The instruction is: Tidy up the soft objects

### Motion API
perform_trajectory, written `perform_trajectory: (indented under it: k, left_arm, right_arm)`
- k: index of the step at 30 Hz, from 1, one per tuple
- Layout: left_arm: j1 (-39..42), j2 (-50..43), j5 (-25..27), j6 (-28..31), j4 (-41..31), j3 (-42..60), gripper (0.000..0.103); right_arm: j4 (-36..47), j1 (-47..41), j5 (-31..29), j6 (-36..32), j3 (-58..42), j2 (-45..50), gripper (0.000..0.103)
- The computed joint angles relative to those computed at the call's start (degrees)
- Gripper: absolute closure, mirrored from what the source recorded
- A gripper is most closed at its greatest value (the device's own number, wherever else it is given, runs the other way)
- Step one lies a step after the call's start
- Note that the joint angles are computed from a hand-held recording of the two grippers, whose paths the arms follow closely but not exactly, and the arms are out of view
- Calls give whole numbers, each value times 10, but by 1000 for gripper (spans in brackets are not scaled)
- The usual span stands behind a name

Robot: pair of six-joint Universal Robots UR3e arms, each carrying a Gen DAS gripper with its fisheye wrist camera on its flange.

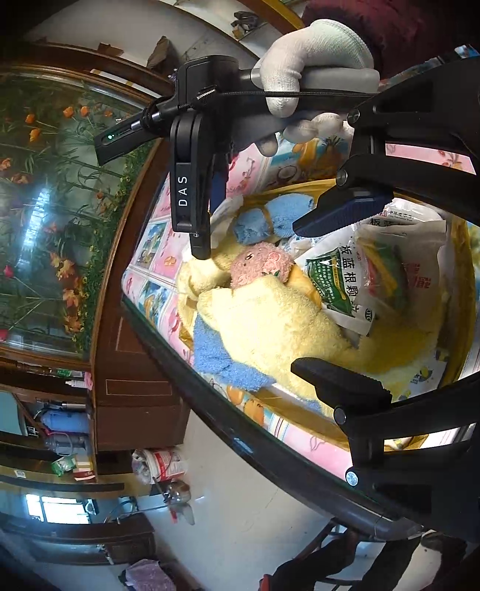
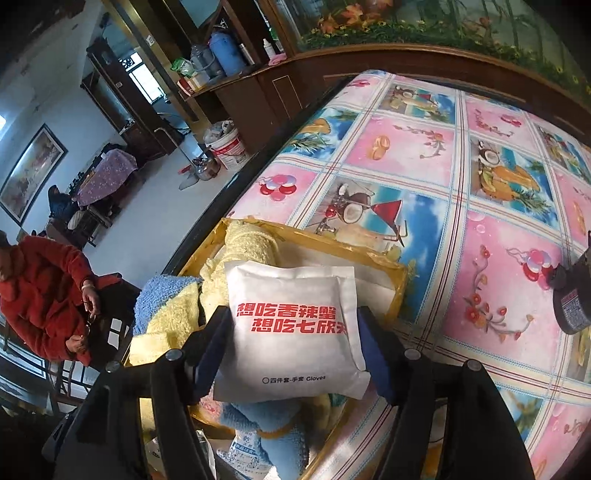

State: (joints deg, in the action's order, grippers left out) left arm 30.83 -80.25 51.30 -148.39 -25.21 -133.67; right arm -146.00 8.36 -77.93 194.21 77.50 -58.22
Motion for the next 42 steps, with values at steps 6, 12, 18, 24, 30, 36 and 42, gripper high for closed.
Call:
perform_trajectory:
  k: [6,12,18,24,30,36,42]
  left_arm:
    - [-6,20,8,-20,19,-14,35]
    - [-9,69,19,-38,43,-40,35]
    - [-77,93,194,-183,334,-118,24]
    - [-31,139,129,-204,340,-160,0]
    - [-116,124,263,-236,353,-141,0]
    - [-144,123,303,-242,329,-129,0]
    - [-139,125,294,-249,293,-121,0]
  right_arm:
    - [-22,-3,0,-4,10,-8,27]
    - [-72,-22,36,12,87,-49,24]
    - [-203,-37,39,24,276,-199,24]
    - [-302,-19,27,29,431,-292,23]
    - [-322,32,-32,23,478,-300,22]
    - [-328,49,-66,29,506,-310,22]
    - [-326,87,-113,29,509,-308,22]
